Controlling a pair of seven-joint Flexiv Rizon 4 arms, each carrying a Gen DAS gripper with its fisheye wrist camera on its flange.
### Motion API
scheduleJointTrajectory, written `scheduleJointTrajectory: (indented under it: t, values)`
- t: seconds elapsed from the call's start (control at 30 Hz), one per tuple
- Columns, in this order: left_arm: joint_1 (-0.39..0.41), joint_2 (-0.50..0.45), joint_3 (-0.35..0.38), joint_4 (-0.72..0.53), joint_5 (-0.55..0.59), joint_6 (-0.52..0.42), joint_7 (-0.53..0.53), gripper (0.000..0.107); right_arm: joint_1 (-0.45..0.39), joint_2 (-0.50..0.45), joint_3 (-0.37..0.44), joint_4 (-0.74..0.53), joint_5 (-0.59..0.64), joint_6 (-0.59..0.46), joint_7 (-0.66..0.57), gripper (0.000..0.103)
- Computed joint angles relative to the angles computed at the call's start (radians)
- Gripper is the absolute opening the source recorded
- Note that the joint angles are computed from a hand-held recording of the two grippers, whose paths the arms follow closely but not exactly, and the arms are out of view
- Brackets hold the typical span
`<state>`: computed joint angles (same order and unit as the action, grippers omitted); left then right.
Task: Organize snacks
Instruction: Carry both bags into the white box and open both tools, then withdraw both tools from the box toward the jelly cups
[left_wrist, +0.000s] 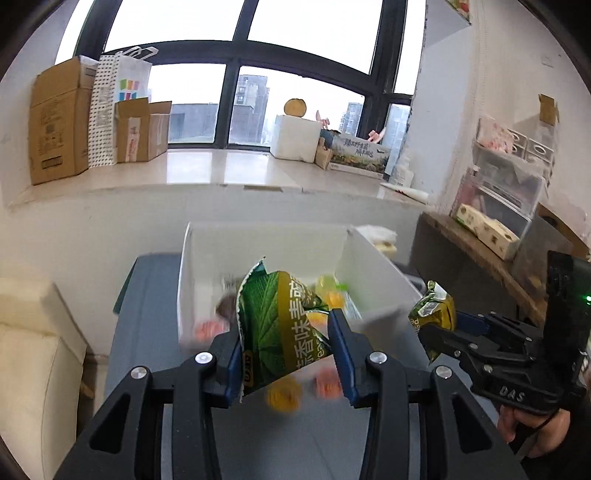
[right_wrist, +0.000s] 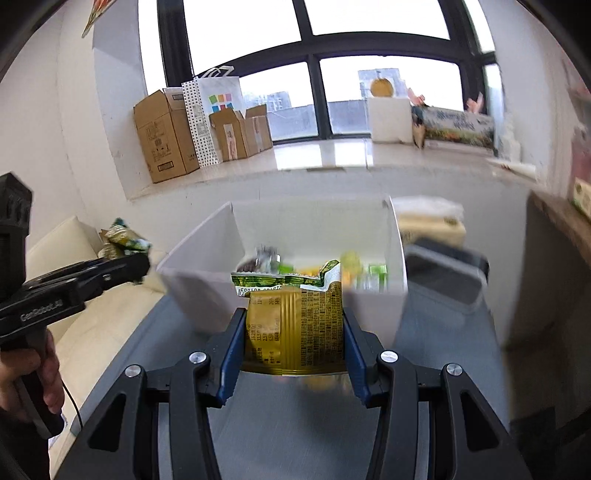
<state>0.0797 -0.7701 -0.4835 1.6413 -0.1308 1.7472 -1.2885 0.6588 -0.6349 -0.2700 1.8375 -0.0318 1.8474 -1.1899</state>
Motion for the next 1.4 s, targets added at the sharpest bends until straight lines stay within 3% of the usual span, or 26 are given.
scheduleJointTrajectory:
  t: [0.23, 0.3, 0.33, 0.37, 0.4, 0.43, 0.5, 0.57, 0.63, 0.83, 0.97, 1.07, 1.2, 1.3, 1.4]
  values:
    - [-0.199, -0.133, 0.236, -0.351, -0.117, -0.243, 0.015, 0.046, -0.204, -0.128, 0.155, -0.301, -0.15, -0.174, 0.04, 0.053]
    - [-0.233, -0.167, 0.292, -0.422, -0.134, -0.301, 0.006, 0.051, -0.266, -0.165, 0.222, -0.367, -0.191, -0.216, 0.035, 0.053]
    - [-0.248, -0.177, 0.319, -0.446, -0.138, -0.331, -0.004, 0.056, -0.271, -0.178, 0.222, -0.388, -0.204, -0.231, 0.039, 0.053]
    - [-0.27, -0.19, 0.361, -0.483, -0.14, -0.388, -0.025, 0.078, -0.287, -0.19, 0.24, -0.409, -0.215, -0.25, 0.04, 0.054]
    - [-0.288, -0.197, 0.398, -0.5, -0.134, -0.403, -0.052, 0.1, -0.318, -0.202, 0.282, -0.434, -0.223, -0.277, 0.032, 0.062]
    - [-0.297, -0.199, 0.42, -0.496, -0.126, -0.376, -0.077, 0.103, -0.331, -0.211, 0.298, -0.454, -0.223, -0.309, 0.041, 0.084]
    - [-0.283, -0.189, 0.403, -0.462, -0.116, -0.34, -0.075, 0.103, -0.316, -0.209, 0.264, -0.447, -0.215, -0.305, 0.077, 0.098]
    - [-0.268, -0.178, 0.382, -0.435, -0.117, -0.336, -0.07, 0.103, -0.255, -0.196, 0.157, -0.4, -0.222, -0.245, 0.135, 0.098]
    - [-0.258, -0.163, 0.368, -0.399, -0.118, -0.307, -0.07, 0.103, -0.24, -0.182, 0.131, -0.37, -0.231, -0.231, 0.147, 0.103]
    - [-0.218, -0.09, 0.294, -0.251, -0.124, -0.2, -0.047, 0.103, -0.162, -0.112, 0.032, -0.226, -0.211, -0.1, 0.157, 0.103]
    - [-0.145, -0.016, 0.18, -0.075, -0.118, -0.073, -0.028, 0.103, -0.038, -0.047, -0.082, -0.074, -0.118, -0.011, 0.125, 0.103]
    - [-0.1, 0.028, 0.114, 0.065, -0.048, 0.042, -0.021, 0.103, 0.027, -0.007, -0.114, 0.04, -0.048, 0.032, 0.069, 0.103]
    - [-0.068, 0.06, 0.078, 0.218, 0.022, 0.154, -0.106, 0.103, 0.138, 0.007, -0.17, 0.162, 0.076, 0.057, 0.026, 0.103]
    - [0.01, 0.055, -0.001, 0.304, 0.117, 0.173, -0.168, 0.103, 0.197, 0.002, -0.193, 0.218, 0.131, 0.043, -0.01, 0.103]
    - [-0.036, 0.069, 0.056, 0.334, 0.124, 0.176, -0.207, 0.103, 0.144, 0.005, -0.106, 0.234, 0.137, 0.049, -0.017, 0.103]
